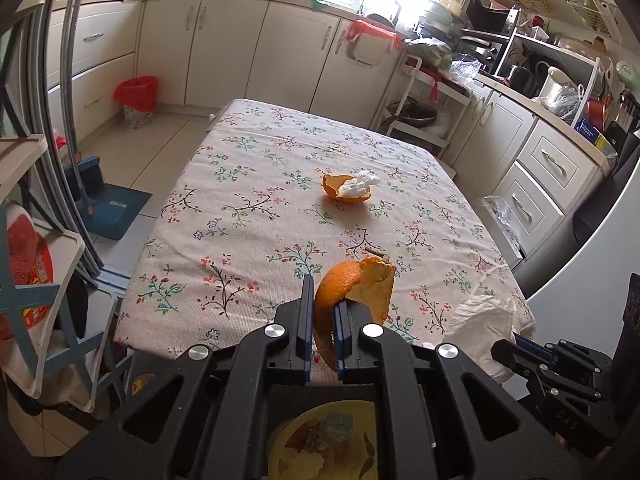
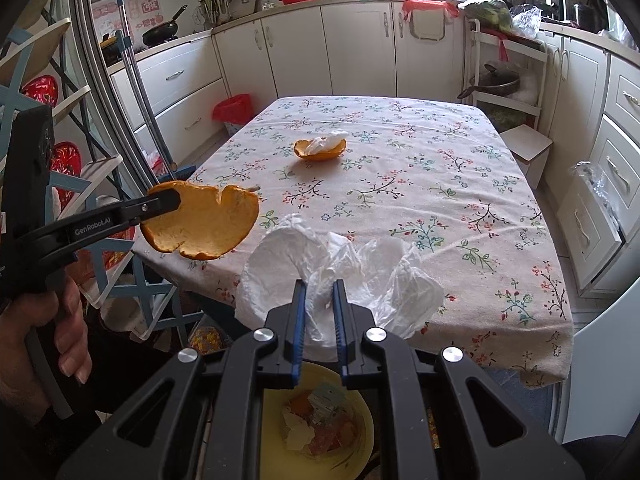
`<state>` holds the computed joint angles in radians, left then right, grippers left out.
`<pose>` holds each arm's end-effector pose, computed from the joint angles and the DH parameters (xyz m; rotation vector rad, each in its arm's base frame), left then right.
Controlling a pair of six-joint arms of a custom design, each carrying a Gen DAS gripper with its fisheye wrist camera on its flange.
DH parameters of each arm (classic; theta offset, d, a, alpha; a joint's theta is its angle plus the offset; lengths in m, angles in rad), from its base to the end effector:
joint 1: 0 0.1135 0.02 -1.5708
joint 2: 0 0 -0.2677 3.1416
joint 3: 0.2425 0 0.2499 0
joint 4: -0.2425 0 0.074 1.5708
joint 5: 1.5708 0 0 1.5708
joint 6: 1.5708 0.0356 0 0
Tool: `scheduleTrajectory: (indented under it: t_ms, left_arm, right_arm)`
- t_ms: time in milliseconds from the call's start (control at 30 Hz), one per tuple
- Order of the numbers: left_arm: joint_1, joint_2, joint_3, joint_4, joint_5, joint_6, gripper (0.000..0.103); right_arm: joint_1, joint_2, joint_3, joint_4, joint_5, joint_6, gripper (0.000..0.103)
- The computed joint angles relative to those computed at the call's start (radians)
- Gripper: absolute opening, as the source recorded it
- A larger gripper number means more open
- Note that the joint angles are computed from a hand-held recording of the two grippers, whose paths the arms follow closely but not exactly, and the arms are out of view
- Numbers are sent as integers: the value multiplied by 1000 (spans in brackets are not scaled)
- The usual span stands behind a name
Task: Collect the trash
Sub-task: 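Carry the bag over the bucket and open the right tool while the left carries the peel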
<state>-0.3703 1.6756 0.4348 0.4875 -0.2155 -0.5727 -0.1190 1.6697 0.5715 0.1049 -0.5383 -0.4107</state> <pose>0.2477 -0.0880 0.0953 -0.3412 2.2885 -0.2320 0.2677 -0.0136 0.1036 -0.5467 2.3606 0.4551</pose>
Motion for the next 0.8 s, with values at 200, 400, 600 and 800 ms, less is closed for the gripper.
scheduleTrajectory:
  t_ms: [200,400,600,800]
  left_arm:
    - [-6,-29,-22,-1,-3,-6,8]
    - [-18,-66,-51,-3,-12,-14,8]
    - [-34,-111,-89,-5,-23,-26,8]
    - [-60,-159,-120,-16,-40,-41,8]
  right_arm:
    - [0,-23,-21,-3,1,-21,14]
    - [-4,-44,-44,-22,0,-61,14]
    - [-10,-72,-89,-42,5,-118,14]
    - [-15,-93,-131,-70,17,-178,15]
